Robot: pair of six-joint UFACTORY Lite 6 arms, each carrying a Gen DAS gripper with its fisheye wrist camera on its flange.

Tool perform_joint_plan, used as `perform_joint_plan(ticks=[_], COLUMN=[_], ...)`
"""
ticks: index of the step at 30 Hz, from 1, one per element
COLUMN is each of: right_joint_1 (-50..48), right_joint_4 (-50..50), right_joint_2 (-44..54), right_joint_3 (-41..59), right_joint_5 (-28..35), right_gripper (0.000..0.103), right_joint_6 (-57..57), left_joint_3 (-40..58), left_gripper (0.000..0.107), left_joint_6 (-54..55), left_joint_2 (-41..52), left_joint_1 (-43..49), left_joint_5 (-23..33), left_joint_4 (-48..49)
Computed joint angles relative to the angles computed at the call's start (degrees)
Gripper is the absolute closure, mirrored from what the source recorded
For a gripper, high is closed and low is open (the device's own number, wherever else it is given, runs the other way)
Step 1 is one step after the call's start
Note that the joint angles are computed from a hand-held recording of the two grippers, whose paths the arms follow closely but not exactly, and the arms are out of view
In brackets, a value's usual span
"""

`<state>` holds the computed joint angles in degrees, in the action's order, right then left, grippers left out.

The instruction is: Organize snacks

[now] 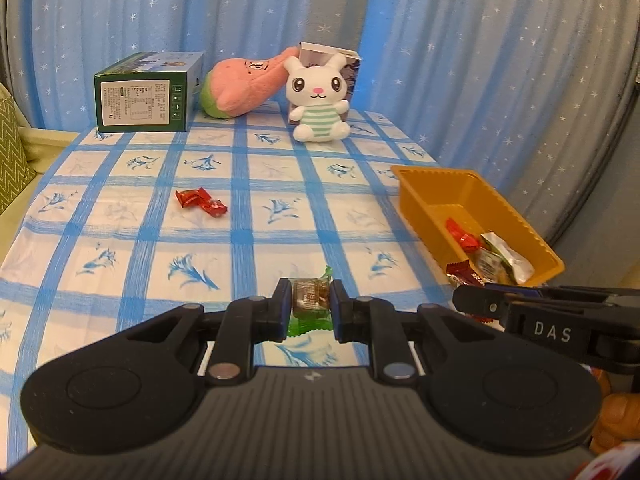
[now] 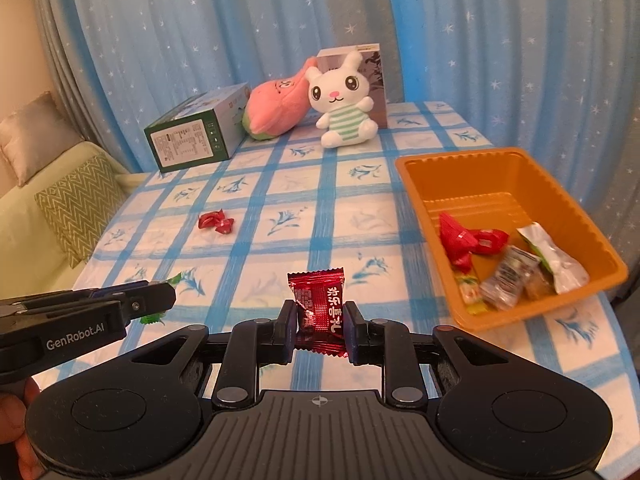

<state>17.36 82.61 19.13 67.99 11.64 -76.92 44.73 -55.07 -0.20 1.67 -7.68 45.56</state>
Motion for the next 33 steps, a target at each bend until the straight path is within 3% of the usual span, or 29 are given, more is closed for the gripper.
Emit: perform_joint_plan(ticks=[13,26,33], right_joint_1=[-5.24,-13.46,-18.64], right_joint_4=[4.61,1.97,-0.42], right_joint_2=[-10.13,-12.16,-10.70], right_joint_3=[-10.41,-11.62,-9.63], right_joint_5=[1.12,3.97,5.04], right_gripper=[0.079,0.079,0.079], right_joint_6=[-6.22,-4.47,-3.14], left_joint_3=[-1.82,2.92,8.91], left_gripper=[0.089,0.089,0.089], left_joint_6=[-1.41,29.00,32.95], left_joint_2=[-5.40,-0.87,5.25], left_joint_1=[-5.53,-12.37,-16.49], left_joint_5=[3.96,5.30,5.40], left_joint_4=[-1.63,-33.67,-38.74])
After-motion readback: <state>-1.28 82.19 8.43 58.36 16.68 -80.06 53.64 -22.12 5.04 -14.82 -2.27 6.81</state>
